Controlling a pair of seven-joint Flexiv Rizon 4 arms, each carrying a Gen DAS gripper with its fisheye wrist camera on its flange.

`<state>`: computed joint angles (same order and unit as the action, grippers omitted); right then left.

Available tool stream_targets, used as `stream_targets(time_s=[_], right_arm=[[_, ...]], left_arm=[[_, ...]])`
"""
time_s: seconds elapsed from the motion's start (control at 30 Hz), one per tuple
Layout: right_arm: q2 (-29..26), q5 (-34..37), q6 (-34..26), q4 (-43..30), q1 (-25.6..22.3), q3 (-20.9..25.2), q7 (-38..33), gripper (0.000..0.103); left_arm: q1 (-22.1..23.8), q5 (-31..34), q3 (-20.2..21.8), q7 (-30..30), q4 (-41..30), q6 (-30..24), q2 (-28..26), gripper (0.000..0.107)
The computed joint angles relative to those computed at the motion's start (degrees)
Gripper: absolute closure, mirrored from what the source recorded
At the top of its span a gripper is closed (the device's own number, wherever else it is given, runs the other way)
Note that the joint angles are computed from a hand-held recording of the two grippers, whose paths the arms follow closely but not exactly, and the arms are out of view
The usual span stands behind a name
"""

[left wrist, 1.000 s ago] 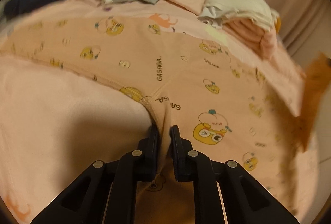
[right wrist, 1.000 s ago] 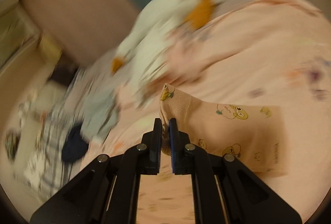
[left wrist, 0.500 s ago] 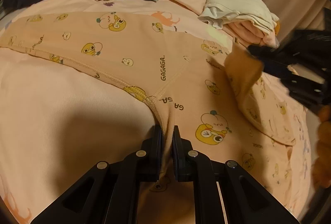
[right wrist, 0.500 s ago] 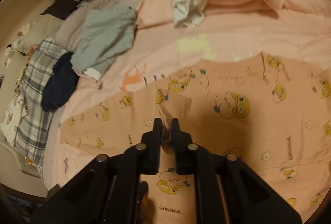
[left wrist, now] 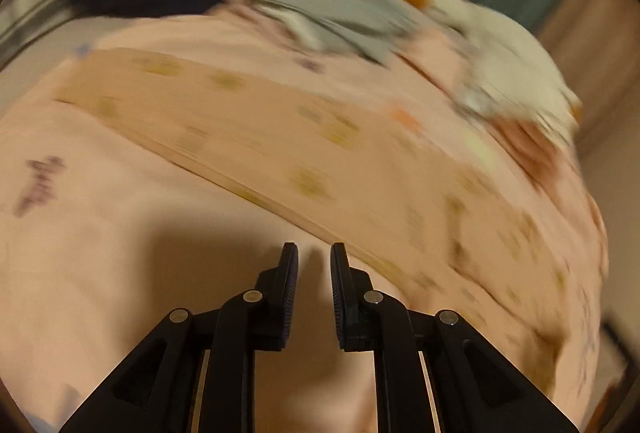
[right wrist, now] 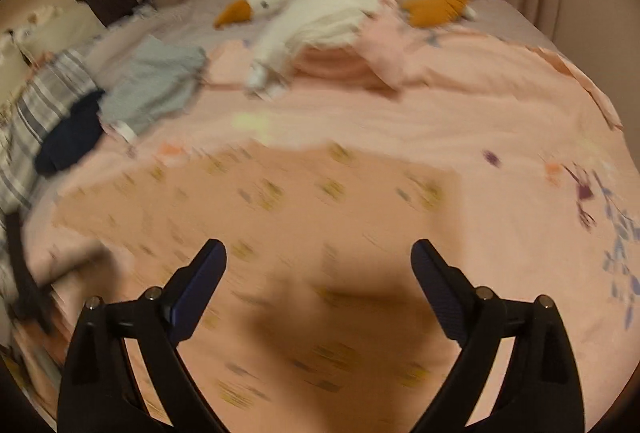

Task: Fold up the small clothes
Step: 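Fold the sleeve across the shirt body with the right gripper and release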

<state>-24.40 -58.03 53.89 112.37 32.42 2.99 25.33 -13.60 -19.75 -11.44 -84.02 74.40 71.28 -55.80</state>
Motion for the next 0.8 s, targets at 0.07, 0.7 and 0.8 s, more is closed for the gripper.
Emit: stream_targets(time_s=[0.07, 0.7, 0.8], right_arm=[[0.95, 2.24, 0.42, 3.07, -1.05, 0.93, -0.32, 0.009], [2.75, -7.02, 10.7, 15.15, -3.56, -3.13, 13.74, 0.014], [5.1, -14.62, 12.43, 17.83, -5.55, -3.04, 22.09, 0.015]], left_arm=[[1.19, -0.31, 1.26, -0.15, -4.42, -3.99, -1.82, 0.095], [-4.89, 20.23, 24.92, -24.32, -53.18, -27.14, -22.36, 0.107], [-7.07, 21.72, 19.41, -20.26, -47.86, -20.77, -18.25, 0.107]])
